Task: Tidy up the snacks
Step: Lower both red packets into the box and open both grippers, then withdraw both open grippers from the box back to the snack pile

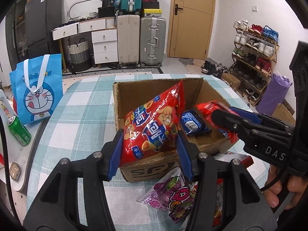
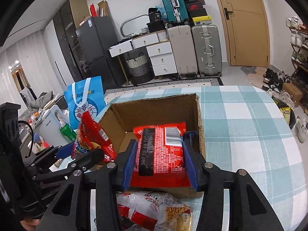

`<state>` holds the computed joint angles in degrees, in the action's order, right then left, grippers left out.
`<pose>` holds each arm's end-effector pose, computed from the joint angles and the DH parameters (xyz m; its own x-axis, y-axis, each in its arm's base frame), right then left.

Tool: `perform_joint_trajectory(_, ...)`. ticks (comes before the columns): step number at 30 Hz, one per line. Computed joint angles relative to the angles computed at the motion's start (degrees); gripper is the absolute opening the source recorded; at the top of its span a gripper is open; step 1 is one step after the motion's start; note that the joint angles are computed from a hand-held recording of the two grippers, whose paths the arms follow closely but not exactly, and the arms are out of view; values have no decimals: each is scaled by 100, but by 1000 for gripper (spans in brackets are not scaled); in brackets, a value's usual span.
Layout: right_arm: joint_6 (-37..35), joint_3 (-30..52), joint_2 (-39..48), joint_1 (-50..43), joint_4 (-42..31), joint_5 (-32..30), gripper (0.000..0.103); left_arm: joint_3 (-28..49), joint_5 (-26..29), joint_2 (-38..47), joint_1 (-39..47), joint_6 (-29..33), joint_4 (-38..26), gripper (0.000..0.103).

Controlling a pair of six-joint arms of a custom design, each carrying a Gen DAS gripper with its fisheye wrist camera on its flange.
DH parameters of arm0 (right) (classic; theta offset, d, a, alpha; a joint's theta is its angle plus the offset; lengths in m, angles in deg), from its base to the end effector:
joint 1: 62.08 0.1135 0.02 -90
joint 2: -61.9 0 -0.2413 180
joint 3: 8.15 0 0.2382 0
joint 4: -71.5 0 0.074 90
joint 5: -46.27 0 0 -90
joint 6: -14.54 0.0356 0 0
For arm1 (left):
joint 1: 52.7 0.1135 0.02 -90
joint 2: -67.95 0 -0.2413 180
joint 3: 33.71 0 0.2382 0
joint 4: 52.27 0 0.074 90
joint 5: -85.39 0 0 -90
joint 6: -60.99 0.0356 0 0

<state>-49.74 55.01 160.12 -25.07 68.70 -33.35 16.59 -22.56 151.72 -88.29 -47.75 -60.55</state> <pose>0.2718 0.1969 0.1486 -0.6492 0.0452 -0.7593 -0.2184 0.9451 0.2430 0.2284 -0.1500 0.1502 -0.6306 0.0755 -0.7724 0.1733 0.9838 -0.0454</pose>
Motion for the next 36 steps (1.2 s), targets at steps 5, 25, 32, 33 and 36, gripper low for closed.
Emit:
perform_joint_trajectory(5,-80,-359,-208,57,465,-29,60,-55,-121,-20,-140,27,41,50)
perform_joint_trajectory(25,320,-2246,-2672,715,-68,373,102,-1678,117,-3270,-246,-461,-1225,102)
perform_joint_trajectory(32,646,-2603,-2988,1176,-515,775,102,-2000,-341,-3863,-917,-825,-1783,102)
perform_joint_trajectory(33,671,-2635,-3013,1201,-561,790,102,-2037,-401,-3879,-1008,-889,-1809,102)
perform_joint_trajectory(36,853,-2770,-3027,1381,-604,953,102,-2134,-539,-3835,-1239,-1020,-1783,102)
